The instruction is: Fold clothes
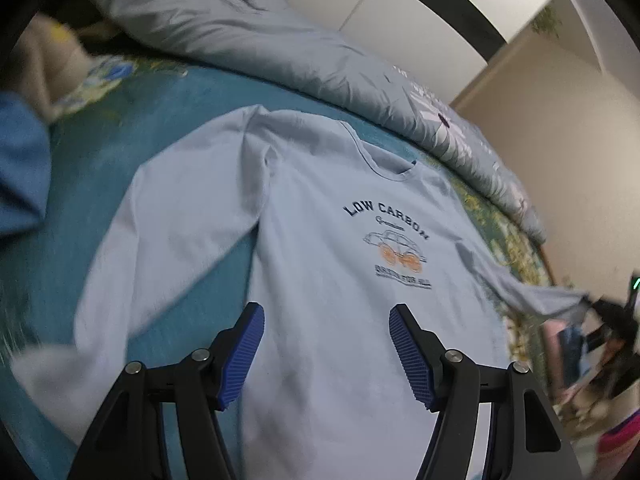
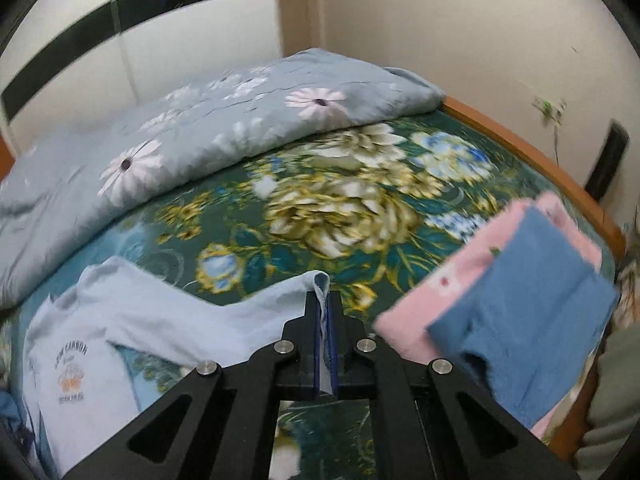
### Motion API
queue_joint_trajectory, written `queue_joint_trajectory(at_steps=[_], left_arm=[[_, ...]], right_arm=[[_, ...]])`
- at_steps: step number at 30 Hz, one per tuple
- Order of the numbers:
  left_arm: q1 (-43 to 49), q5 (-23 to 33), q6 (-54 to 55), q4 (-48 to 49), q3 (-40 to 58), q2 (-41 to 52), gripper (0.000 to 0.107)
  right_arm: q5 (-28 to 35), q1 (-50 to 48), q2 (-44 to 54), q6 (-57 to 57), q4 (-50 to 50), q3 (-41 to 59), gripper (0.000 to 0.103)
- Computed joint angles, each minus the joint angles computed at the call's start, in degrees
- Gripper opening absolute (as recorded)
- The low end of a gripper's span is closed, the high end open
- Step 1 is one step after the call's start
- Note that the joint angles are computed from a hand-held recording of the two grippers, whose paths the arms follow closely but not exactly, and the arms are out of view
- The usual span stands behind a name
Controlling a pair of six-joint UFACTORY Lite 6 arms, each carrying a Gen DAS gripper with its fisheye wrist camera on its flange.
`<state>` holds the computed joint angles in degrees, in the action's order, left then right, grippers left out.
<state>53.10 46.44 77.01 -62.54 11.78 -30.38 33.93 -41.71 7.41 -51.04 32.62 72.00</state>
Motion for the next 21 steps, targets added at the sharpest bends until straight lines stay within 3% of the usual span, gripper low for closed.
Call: queue_joint_trajectory(at_steps=[4,11,13,17,21], left_arm=[[-3.7,-5.9,6.3,-7.2,4.0,4.2,0.069],[-3.4,-5.3,25.7,-25.6,10.2,19.6,0.069],[-2.3,-3.7,29.6,-28.3,11.7,25.0,0.069],[1.9,1.5,33.2,-28.4,14.7,33.5,0.069],[8.0,5.2,32.8,-26.5,17.5,38.2,0.069]], right_arm=[[7.7,11.0,-5.4,16.7,-13.2,6.5,0.003],[27.4,39.0,3.2,46.4,-26.3,34.7,0.003],[27.3,46.8,6.1,50.4,-27.8,38.8,0.003],[20.3,61.6,11.4,55.6,-27.8,36.5,0.003],[15.0,72.7,23.8,58.8,-28.7,39.3,0.003]])
